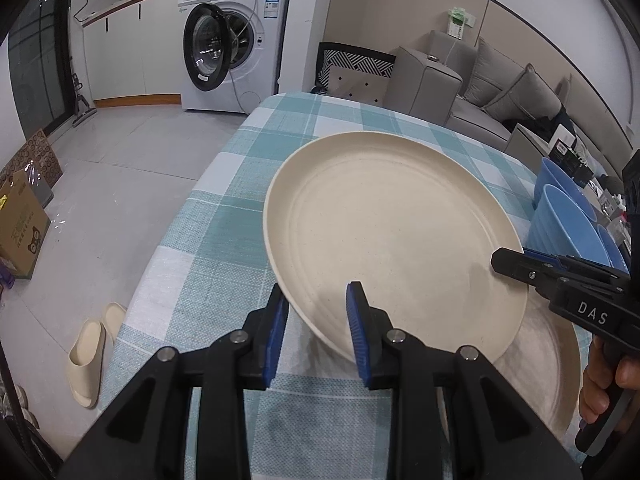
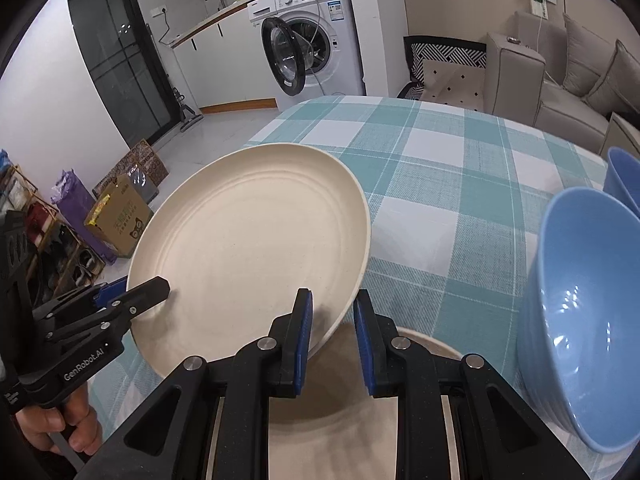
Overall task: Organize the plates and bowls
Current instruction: 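Lift the gripped cream plate with both tools over the other plate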
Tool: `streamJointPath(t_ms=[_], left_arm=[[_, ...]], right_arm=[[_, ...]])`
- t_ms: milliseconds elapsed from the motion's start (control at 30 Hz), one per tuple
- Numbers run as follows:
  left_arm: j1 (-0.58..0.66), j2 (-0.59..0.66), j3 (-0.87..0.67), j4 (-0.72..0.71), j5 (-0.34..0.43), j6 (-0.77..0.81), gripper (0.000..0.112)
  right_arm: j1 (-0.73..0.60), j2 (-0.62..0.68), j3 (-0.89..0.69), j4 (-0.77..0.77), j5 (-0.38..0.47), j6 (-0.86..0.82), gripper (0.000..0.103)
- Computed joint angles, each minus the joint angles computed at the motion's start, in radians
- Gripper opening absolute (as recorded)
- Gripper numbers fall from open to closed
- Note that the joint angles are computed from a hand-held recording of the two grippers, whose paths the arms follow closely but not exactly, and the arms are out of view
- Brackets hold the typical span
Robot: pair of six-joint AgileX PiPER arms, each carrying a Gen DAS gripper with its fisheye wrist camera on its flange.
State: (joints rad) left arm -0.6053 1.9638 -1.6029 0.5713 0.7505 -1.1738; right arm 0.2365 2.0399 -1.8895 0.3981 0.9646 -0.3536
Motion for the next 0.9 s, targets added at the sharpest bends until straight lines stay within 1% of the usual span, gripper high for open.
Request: streamJointPath(t_ms=[67, 433, 900], left_arm=[[-0.007, -0.004, -0.003, -0.007, -0.003, 0.007, 0.028], [-0.075, 0.014, -0.057, 0.007, 0.053, 0.028, 0.028], [-0.148, 0.019, -0.072, 0.009, 0.071, 0.043, 0.029]], right_arm=[[-0.013, -0.019, 0.019, 0.012, -0.002, -0.016, 0.021], [-0.057, -0.163, 0.194, 0.027, -0.042, -0.072, 0.022], [-0.155, -0.316, 0.393, 0.107, -0.058, -0.187, 0.022]])
